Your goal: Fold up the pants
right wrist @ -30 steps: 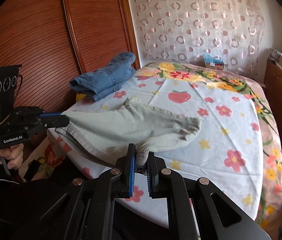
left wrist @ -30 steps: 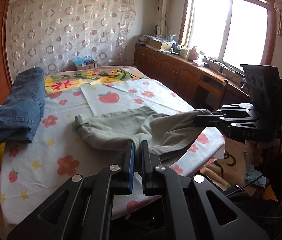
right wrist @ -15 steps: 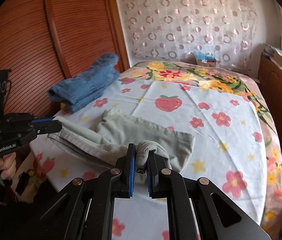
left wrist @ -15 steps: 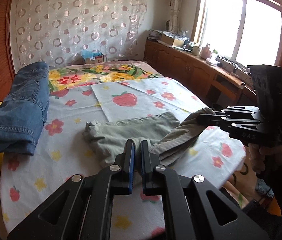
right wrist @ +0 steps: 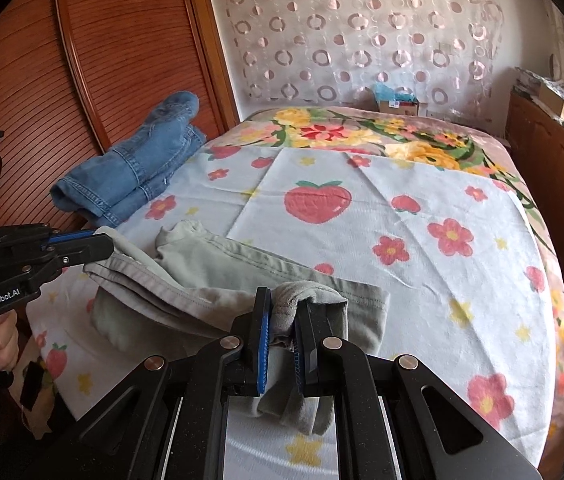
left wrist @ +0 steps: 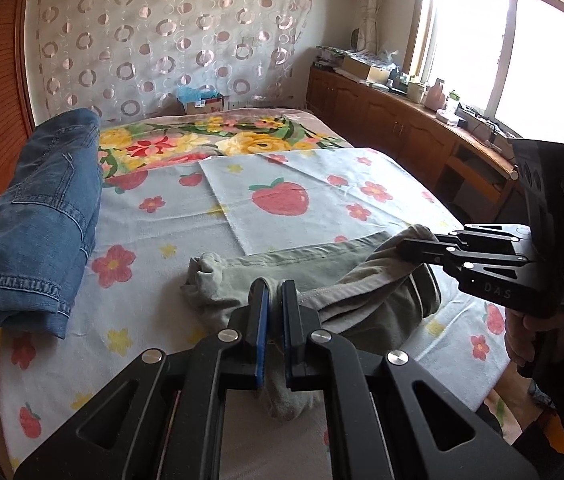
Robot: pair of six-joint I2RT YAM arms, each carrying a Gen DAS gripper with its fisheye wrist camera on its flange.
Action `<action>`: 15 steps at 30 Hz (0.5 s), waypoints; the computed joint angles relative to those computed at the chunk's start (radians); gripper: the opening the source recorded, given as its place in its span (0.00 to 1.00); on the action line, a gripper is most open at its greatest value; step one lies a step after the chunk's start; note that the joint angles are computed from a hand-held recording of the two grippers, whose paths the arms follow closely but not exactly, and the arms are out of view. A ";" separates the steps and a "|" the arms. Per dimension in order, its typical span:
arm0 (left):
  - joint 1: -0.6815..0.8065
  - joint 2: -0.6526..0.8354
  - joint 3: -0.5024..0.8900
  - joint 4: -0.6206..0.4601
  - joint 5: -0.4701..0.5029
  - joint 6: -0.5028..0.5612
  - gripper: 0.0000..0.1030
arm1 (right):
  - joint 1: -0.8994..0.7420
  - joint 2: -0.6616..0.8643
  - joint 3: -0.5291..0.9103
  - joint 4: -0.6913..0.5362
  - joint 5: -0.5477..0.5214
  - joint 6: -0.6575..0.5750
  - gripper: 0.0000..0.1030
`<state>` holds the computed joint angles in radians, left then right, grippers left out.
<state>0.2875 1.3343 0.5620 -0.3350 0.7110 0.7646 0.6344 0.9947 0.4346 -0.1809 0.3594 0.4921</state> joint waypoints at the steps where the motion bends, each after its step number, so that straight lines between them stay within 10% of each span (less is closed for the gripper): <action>1: 0.000 0.003 -0.001 0.008 -0.001 -0.002 0.07 | -0.011 0.013 0.000 0.013 -0.009 -0.005 0.09; 10: 0.005 0.034 0.013 0.026 0.013 -0.024 0.08 | -0.052 0.024 0.000 0.028 -0.037 -0.036 0.09; 15: 0.029 0.014 -0.003 0.068 0.009 -0.044 0.27 | -0.073 0.037 -0.001 0.052 -0.051 -0.046 0.11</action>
